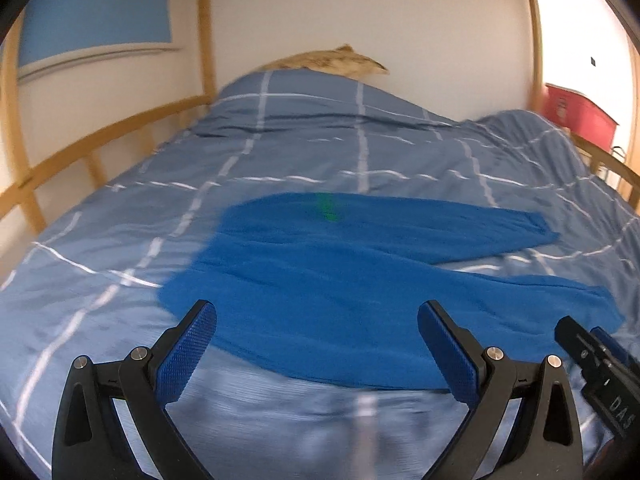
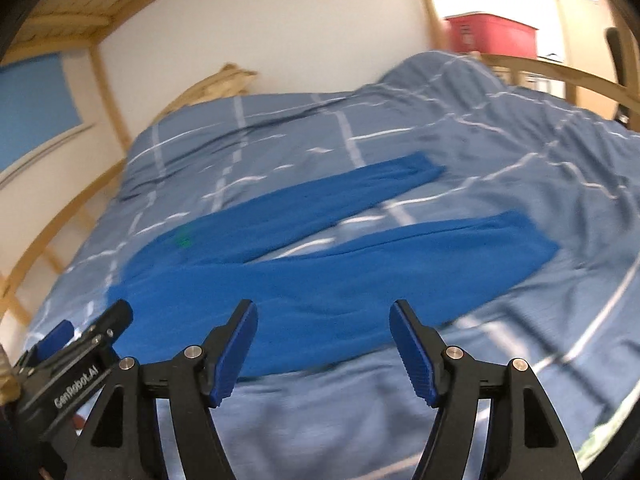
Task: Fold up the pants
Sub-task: 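Grasp the waistband edge of the blue pants with the left gripper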
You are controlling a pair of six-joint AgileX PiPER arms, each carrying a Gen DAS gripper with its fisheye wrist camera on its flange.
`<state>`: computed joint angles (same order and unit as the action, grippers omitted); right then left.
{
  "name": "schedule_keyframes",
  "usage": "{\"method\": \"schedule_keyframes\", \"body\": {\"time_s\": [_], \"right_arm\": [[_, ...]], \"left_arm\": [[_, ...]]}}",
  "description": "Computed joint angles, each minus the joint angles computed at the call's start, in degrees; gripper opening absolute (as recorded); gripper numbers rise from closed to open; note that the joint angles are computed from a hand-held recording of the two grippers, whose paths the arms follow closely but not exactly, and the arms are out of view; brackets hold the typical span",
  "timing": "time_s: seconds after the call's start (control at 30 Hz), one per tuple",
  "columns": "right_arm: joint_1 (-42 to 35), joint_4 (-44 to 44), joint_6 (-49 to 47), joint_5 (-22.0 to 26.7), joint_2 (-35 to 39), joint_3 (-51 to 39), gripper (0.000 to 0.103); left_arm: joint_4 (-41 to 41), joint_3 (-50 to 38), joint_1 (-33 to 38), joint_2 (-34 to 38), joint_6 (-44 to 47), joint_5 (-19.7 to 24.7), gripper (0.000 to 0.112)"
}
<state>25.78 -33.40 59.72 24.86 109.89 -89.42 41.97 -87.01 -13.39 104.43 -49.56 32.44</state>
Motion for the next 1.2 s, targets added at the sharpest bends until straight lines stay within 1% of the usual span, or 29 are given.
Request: {"method": "schedule_keyframes", "body": {"time_s": [0.1,0.17,0.23,0.27,0.37,0.43,0.47,0.5,0.53,0.57,0.6,0.63,0.67,0.7,0.77,0.87,0.93,1.0,1.07,1.2], "right_arm": [[2.6,2.1,0.9,0.9,3.0,-4.0,0.069],[3.8,5.0,1.7,1.2,5.0,-6.2,0.069],[5.1,4.0,5.0,1.6,7.0,-7.7,0.069],[6.0,2.2,8.1,1.8,7.7,-7.8,0.069],[6.8,3.9,9.9,2.3,9.6,-9.1,0.069],[7.3,4.6,10.2,4.8,11.3,-11.3,0.069],[7.4,4.9,10.1,5.8,12.1,-12.7,0.069],[7.6,4.5,10.8,6.5,12.5,-13.3,0.069],[7.9,3.0,12.5,7.4,12.9,-13.5,0.069],[8.0,2.5,13.4,8.1,13.1,-13.8,0.069],[7.9,2.8,13.7,8.4,13.3,-14.0,0.069],[7.8,3.4,14.0,8.7,13.6,-14.2,0.069],[7.7,4.8,13.6,9.2,14.3,-14.9,0.069],[7.4,6.3,12.5,9.2,14.9,-15.5,0.069],[6.9,8.7,10.6,9.9,16.2,-17.0,0.069],[6.8,7.4,12.2,9.7,17.4,-18.4,0.069],[7.1,5.9,11.4,10.5,18.9,-21.0,0.069],[6.9,8.5,8.3,13.2,21.2,-25.1,0.069],[6.5,10.4,7.5,13.8,22.4,-26.9,0.069],[6.1,10.3,5.4,14.0,23.7,-28.7,0.067]], "left_arm": [[-3.1,2.1,4.5,-1.3,5.4,-2.7,0.102],[-4.3,2.9,7.6,-1.4,7.9,-3.6,0.098],[-5.9,2.5,10.1,-0.7,10.2,-3.6,0.097],[-7.3,2.8,11.6,-0.6,11.6,-4.0,0.096],[-11.0,3.7,15.4,-0.5,13.3,-5.4,0.094],[-15.1,3.9,17.4,-0.2,15.6,-6.4,0.092],[-18.5,3.8,18.5,0.2,18.1,-6.8,0.089],[-21.8,3.4,19.3,0.6,20.7,-7.1,0.087],[-25.6,3.1,20.1,1.2,24.1,-7.3,0.085],[-28.8,2.2,20.5,2.2,27.3,-7.0,0.082],[-29.8,1.5,20.5,2.9,28.7,-6.5,0.078],[-29.2,0.8,20.1,3.6,28.6,-6.2,0.071],[-29.0,0.1,19.8,4.4,29.4,-5.9,0.067],[-29.8,-1.1,19.6,5.3,31.0,-5.5,0.065],[-34.1,-4.1,20.2,7.5,35.1,-3.6,0.057],[-40.3,-9.2,21.7,11.2,39.2,-0.5,0.057],[-39.9,-12.0,21.9,13.3,37.8,1.6,0.054],[-41.8,-15.0,22.2,15.5,39.3,3.9,0.049],[-41.0,-18.0,21.8,17.8,39.2,6.7,0.048],[-40.5,-20.0,21.6,19.5,38.8,7.8,0.048]]}}
